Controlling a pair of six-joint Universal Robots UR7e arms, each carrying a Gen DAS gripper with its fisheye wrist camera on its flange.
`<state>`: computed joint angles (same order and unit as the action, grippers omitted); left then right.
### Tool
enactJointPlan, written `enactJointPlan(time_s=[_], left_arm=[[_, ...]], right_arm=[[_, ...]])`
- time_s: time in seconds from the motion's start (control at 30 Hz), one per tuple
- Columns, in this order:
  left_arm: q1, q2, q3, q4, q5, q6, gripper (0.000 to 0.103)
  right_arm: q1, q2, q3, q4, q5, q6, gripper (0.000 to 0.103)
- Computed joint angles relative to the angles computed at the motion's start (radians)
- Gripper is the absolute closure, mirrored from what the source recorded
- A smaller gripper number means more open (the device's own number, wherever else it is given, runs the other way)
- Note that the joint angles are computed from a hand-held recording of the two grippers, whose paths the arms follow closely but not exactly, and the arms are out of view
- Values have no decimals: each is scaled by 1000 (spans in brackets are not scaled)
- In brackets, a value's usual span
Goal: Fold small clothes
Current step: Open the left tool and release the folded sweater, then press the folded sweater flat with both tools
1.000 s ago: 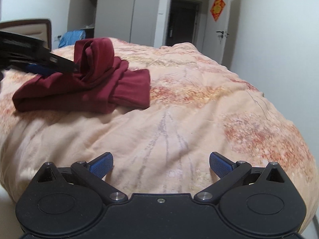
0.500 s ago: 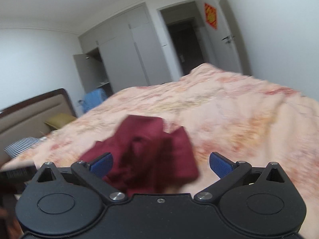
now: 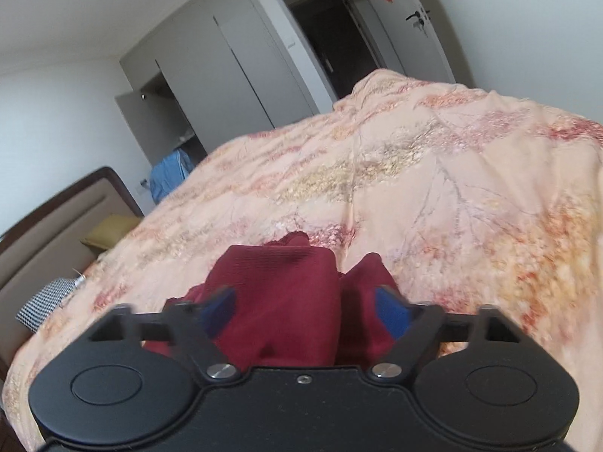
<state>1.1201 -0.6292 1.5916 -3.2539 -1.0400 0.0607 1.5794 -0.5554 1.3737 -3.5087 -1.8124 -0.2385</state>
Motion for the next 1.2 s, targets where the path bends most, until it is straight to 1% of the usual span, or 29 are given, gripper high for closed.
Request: enactJointPlan(time_s=[0.03,0.07,0.1,0.13,0.17,0.2,0.23,0.3,0.37,0.4,0.47,0.5,0.57,0.67,0.7,0.73,0.8,0.9,1.0,1.1,1.2], left_arm=[[0,0,0,0,-1,0,0],[0,-1,0,0,-2,-2,0],[1,-1,0,-4,-4,-5,0],[0,-3,8,-27,-12,-11,0],[3,-5,19,-64,-35,-18,0],[7,-8,30,-101,-68,-26,0],[11,-11,38,-131,-98,-31,0],[11,-12,46,-180,-124,-26,0],[9,-9,46,-201,-127,-7,0],[7,-10,40,-179,-119,-5,0],[4,-10,26,-106,-79,-28,0],[4,-8,20,-73,-61,-44,0],[6,-10,16,-28,-50,-68,0],[10,-12,24,-35,-57,-58,0],[11,-13,23,-32,-57,-58,0],[11,-13,22,-30,-58,-59,0],[11,-13,23,-30,-59,-61,0],[10,-13,27,-30,-57,-63,0],[6,-15,27,-22,-49,-64,0],[2,-17,30,-15,-40,-69,0],[0,-18,30,-6,-32,-73,0]], right_arm=[[0,5,-17,27,-10,-2,59],[1,6,-24,46,-18,-2,67],[-2,3,-24,55,-10,-3,82],[-9,-2,-18,54,16,-7,91],[-15,-8,-6,39,38,-15,92],[-18,-11,0,18,50,-28,96],[-20,-18,16,-11,60,-39,97],[-31,-35,43,-48,84,-36,97],[-40,-45,56,-61,81,-21,97],[-43,-46,55,-54,71,-17,97],[-50,-44,56,-35,52,-11,97],[-52,-44,60,-29,49,-14,96],[-55,-48,80,-40,42,-23,87],[-55,-65,131,-102,32,-77,67],[-55,-74,154,-124,31,-95,51],[-57,-87,182,-147,39,-116,39],[-58,-108,241,-210,50,-186,34],[-46,-116,301,-294,8,-315,25],[-37,-110,336,-335,-16,-410,25],[-30,-89,337,-354,-28,-455,26],[-23,-66,309,-345,-31,-453,28]])
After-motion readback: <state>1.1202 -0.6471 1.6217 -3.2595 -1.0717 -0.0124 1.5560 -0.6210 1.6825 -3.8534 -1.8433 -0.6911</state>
